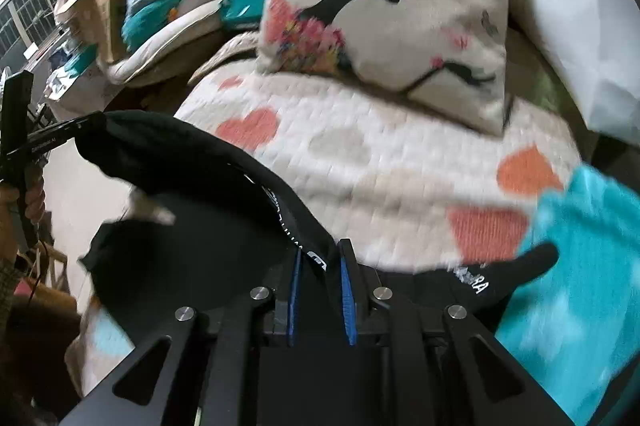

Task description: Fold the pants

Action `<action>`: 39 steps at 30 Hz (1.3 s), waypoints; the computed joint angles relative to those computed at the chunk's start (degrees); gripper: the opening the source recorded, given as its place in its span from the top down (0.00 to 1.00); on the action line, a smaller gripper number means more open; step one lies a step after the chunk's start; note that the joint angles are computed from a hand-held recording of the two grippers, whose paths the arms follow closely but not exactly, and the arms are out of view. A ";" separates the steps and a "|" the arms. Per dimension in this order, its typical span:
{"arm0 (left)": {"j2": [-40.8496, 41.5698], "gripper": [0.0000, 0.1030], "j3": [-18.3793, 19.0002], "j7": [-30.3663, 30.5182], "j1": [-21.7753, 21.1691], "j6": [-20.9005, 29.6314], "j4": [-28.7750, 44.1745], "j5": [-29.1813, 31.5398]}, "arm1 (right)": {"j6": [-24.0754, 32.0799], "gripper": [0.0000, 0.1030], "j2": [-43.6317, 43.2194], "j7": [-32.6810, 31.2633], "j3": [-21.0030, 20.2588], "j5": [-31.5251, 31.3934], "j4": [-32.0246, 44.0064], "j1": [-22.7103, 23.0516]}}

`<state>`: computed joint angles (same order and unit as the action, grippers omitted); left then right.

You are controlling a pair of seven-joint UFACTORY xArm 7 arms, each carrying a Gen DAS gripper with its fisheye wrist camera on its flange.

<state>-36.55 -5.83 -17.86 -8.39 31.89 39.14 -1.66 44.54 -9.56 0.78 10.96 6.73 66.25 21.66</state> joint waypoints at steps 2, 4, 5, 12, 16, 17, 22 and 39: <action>-6.47 0.88 -2.21 -3.16 0.49 3.17 -4.16 0.38 | 1.22 0.87 -4.77 0.96 0.50 0.90 -4.69 0.75; -12.05 0.87 -3.49 -5.66 -0.13 6.57 -7.78 0.28 | 2.58 0.87 -8.96 1.59 0.70 2.11 -9.12 1.63; -14.92 0.87 -4.10 -7.16 -0.76 8.97 -9.73 -0.13 | 3.60 0.87 -10.89 1.82 0.76 2.87 -11.35 2.18; -23.30 0.73 -8.09 -14.56 -4.97 25.04 -15.97 0.36 | 13.53 0.76 -14.62 4.81 3.07 2.56 -18.68 4.66; -32.05 0.54 -5.84 -16.85 -5.96 30.11 -19.09 -0.05 | 14.07 0.51 -18.15 7.97 3.85 0.24 -20.86 4.56; -34.46 0.54 -5.29 -17.91 -5.29 31.35 -19.51 -0.21 | 13.93 0.45 -19.10 8.79 3.84 -0.18 -21.18 4.34; -42.61 0.54 -0.72 -23.71 0.39 32.24 -23.16 -2.33 | 12.53 0.43 -22.02 13.20 4.59 -2.94 -21.06 2.67; -37.65 0.48 -0.21 -38.36 8.17 39.66 -23.79 2.35 | 0.96 0.43 18.41 19.30 11.12 -11.87 13.35 16.32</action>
<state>-74.20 -6.04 -56.22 -0.22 71.55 15.36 0.69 45.51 8.85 20.08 22.08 -5.14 79.60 37.97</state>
